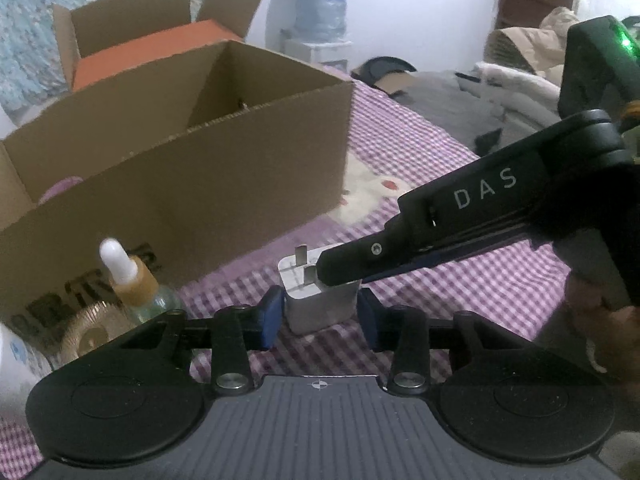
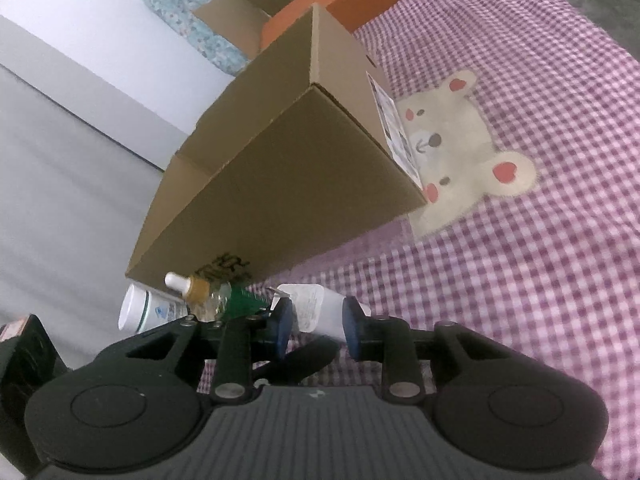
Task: Organize rigid objects
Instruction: 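Grasp the white charger plug with the right tool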
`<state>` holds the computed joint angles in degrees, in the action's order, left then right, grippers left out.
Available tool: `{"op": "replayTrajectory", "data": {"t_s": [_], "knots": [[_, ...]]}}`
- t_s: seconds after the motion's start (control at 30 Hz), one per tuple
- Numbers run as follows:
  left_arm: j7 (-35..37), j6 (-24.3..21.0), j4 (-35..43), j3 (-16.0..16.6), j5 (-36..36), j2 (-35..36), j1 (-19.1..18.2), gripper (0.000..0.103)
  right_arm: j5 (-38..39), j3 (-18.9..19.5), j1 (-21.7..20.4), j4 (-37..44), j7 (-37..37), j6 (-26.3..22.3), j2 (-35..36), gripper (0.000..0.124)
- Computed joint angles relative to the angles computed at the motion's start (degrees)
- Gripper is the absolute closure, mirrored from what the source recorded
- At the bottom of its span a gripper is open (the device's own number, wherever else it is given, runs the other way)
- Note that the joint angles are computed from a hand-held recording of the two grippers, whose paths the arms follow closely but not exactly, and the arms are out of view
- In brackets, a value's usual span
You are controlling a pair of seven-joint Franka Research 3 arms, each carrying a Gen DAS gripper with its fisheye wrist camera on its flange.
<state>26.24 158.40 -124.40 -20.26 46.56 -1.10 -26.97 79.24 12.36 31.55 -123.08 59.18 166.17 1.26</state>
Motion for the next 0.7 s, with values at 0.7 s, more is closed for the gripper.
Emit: {"op": "replayTrajectory", "data": {"t_s": [0.7], "knots": [[12.05,-0.77,0.76,0.14,-10.41,0.86,-0.42,0.06,0.02,-0.75,1.38,-2.73,2.51,0.98,-2.68,0.094]]}}
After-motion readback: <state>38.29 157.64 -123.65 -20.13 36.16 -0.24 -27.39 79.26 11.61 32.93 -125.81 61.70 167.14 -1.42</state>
